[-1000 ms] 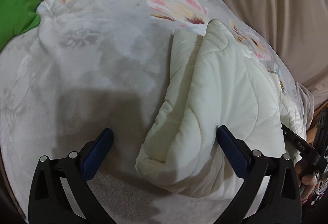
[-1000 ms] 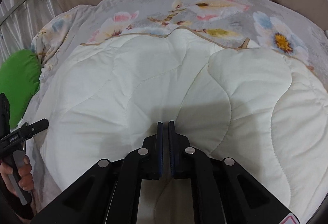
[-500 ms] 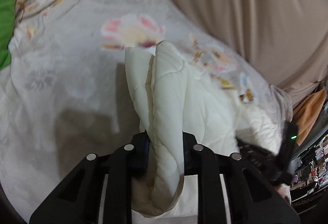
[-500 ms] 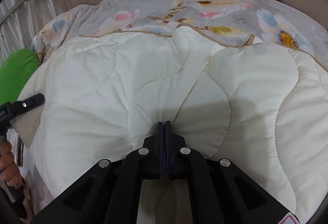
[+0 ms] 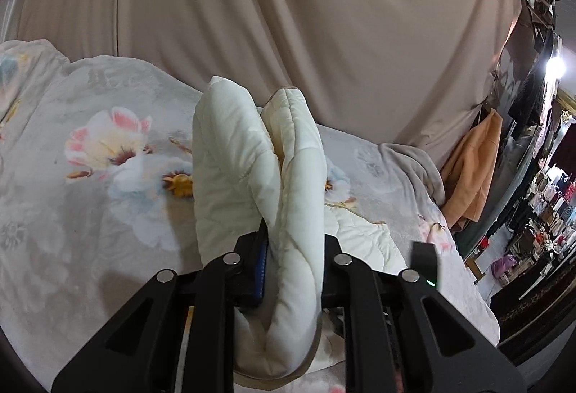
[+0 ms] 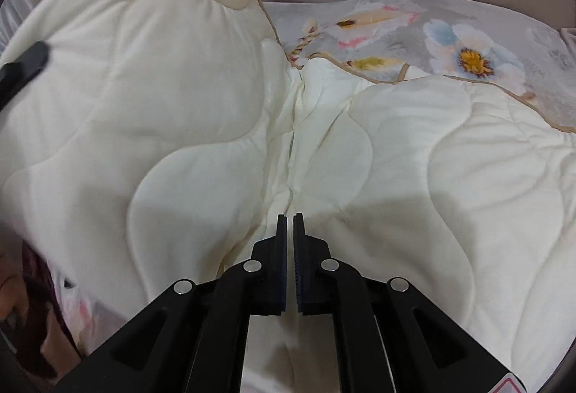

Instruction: Fold large clothes

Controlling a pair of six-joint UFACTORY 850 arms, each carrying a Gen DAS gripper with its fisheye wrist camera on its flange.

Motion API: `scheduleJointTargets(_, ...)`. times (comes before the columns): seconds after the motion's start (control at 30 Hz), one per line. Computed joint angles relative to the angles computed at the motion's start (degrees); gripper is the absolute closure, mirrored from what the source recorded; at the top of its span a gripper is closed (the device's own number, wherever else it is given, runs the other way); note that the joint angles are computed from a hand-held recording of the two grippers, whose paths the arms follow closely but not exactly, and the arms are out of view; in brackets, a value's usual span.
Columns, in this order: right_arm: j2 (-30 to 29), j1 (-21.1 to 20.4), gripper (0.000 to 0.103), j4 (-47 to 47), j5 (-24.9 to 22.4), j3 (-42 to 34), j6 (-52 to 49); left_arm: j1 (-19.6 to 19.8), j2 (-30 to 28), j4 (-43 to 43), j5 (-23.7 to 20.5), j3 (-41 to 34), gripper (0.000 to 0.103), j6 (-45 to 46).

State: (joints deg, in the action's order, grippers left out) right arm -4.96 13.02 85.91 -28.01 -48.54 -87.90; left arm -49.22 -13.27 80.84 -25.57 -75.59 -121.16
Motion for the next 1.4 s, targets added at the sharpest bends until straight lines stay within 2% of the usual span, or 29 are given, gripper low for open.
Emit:
scheduleJointTargets(0.13,0.73,-1.87,0.095,-3.37,-8.42,2.79,0.67,-0.62,-1.77,-1.23,-0.64,-2.33,0.087,1.26)
scheduleJointTargets(0.17,0.05,-1.50,0.095,-3.92,-9.14,2.85,0.87,-0.74,-2.40,-1.71,-0.67,-3.16,0.087,1.92)
scheduleJointTargets(0.3,-3.10,0.87,0.098,-2.65,-6.93,2.39,-0.98,-1.06,-4.78,-6.07,0.10,-6.55,0.087,7.56)
scheduleJointTargets(0.4,-5.49,0.03,0.103,-0.81,-10.06,1.80,-1.88,-1.36,-7.27,-9.63,0.73,-9.74,0.087,12.79)
scheduleJointTargets(0.5,-7.40,-1.47,0.103,0.89,-14.59,1.47,-1.93,-1.75,-11.54,-15.24,1.77,-14.98,0.087,20.48)
scheduleJointTargets(0.63,-6.78,-2.91,0.103,1.08,-16.77,2.26,0.23,-2.02,-19.21,-29.06,1.89,-24.55,0.088,37.11)
scheduleJointTargets(0.73,-2.54,-6.39,0.103,1.43,-17.00,6.01,-0.04,-2.79,-24.89,-36.78,-0.93,-31.63,0.088,47.26)
scheduleJointTargets(0.83,3.38,-11.46,0.103,5.60,-14.66,11.34,-4.62,-3.10,-27.85,-41.30,-2.03,-35.01,0.088,52.69)
scheduleJointTargets(0.97,7.76,-18.17,0.094,9.04,-13.19,15.00,-6.70,-3.58,-34.60,-48.04,-6.27,-43.99,0.089,61.12)
scheduleJointTargets(1.03,8.69,-20.48,0.093,10.78,-13.38,15.98,-7.72,-3.85,-38.16,-50.61,-8.69,-48.94,0.088,64.52)
scheduleJointTargets(1.13,8.73,-22.02,0.093,12.79,-12.81,16.48,-9.46,-4.44,-43.46,-52.19,-12.82,-56.19,0.088,67.78)
scheduleJointTargets(1.23,9.27,-21.23,0.093,14.02,-13.46,17.38,-8.87,-5.03,-48.38,-52.28,-17.11,-63.14,0.088,70.05)
scheduleJointTargets(1.37,8.74,-22.50,0.094,13.47,-14.77,17.67,-9.14,-5.85,-51.24,-50.12,-20.89,-67.44,0.088,70.56)
scheduleJointTargets(1.4,7.67,-24.43,0.094,12.36,-16.20,17.34,-9.69,-5.98,-52.17,-50.01,-21.91,-69.13,0.088,70.94)
